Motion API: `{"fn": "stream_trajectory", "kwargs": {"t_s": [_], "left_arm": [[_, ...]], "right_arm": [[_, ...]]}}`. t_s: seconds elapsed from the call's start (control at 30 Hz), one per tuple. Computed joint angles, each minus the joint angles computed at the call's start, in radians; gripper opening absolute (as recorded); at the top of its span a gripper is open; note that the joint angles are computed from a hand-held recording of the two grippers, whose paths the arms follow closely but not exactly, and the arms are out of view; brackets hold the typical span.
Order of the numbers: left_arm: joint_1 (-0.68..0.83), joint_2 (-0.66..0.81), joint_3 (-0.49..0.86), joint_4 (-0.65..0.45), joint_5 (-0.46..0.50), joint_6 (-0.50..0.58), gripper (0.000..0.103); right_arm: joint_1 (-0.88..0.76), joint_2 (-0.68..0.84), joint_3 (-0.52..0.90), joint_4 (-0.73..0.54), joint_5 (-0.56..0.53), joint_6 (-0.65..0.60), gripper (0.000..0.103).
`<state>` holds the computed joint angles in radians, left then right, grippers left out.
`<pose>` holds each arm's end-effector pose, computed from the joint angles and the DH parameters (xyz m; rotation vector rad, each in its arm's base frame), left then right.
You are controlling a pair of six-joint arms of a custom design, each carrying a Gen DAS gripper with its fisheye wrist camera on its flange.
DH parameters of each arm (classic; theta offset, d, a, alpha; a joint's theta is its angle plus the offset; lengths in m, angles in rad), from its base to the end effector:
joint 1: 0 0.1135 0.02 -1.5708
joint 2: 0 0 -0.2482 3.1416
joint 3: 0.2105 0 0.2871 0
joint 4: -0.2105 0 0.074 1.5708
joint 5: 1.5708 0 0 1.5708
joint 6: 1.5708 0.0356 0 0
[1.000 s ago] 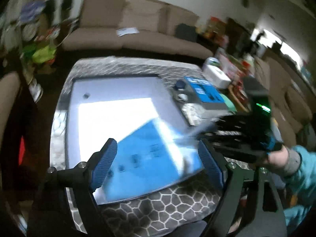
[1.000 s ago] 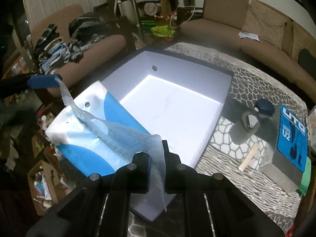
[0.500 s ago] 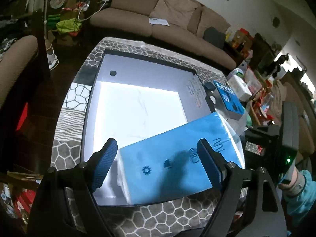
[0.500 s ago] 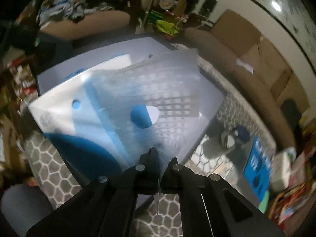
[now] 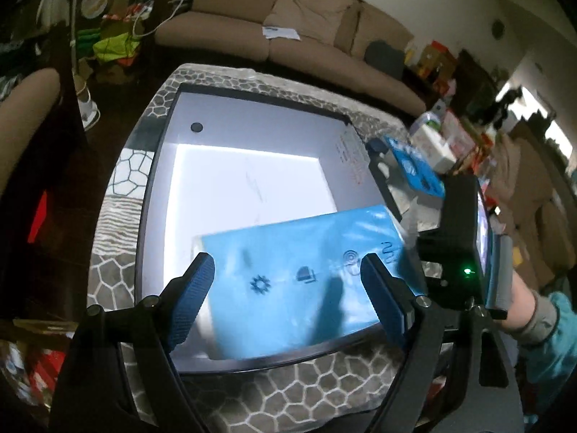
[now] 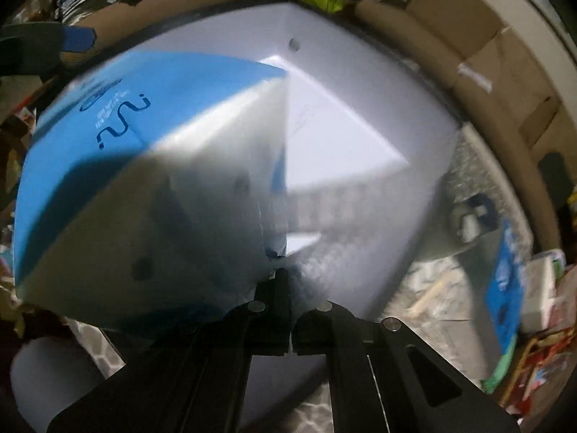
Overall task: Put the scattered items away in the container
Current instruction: 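Lower the pack into the container and open the left gripper while the right holds the wrapper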
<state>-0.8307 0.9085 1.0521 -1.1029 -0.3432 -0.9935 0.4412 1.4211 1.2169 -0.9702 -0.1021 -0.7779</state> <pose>0.1426 -0.1384 0.3207 -0.3370 2.4622 -0.3562 0.2809 0.1366 0.2598 -1.5881 2.2254 0.0457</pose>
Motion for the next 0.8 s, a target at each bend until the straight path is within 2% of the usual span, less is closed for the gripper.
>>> {"fn": "stream_trajectory", "kwargs": {"t_s": [0.1, 0.27, 0.47, 0.53, 0.63, 0.7, 0.8], "left_arm": [[0.037, 0.024, 0.007, 0.008, 0.030, 0.024, 0.081], [0.098, -0.018, -0.020, 0.075, 0.084, 0.055, 0.082], [0.070, 0.012, 0.001, 0.022, 0.125, 0.033, 0.082], [0.026, 0.025, 0.023, -0.019, 0.112, 0.016, 0.082], [-0.014, 0.031, 0.025, -0.036, 0.099, 0.019, 0.082], [-0.028, 0.037, 0.023, -0.047, 0.089, 0.005, 0.082], [-0.067, 0.000, -0.006, -0.043, 0.048, -0.010, 0.082]], "right_arm": [[0.026, 0.051, 0.040, -0.058, -0.018, 0.033, 0.002], [0.034, 0.133, 0.118, -0.141, -0.071, 0.077, 0.002], [0.008, 0.317, 0.298, -0.310, -0.166, 0.132, 0.002], [0.006, 0.343, 0.324, -0.326, -0.161, 0.125, 0.002], [0.034, 0.286, 0.266, -0.266, -0.090, 0.094, 0.003], [0.025, 0.232, 0.234, -0.231, -0.087, 0.081, 0.012], [-0.036, 0.181, 0.247, -0.249, -0.170, 0.037, 0.032]]}}
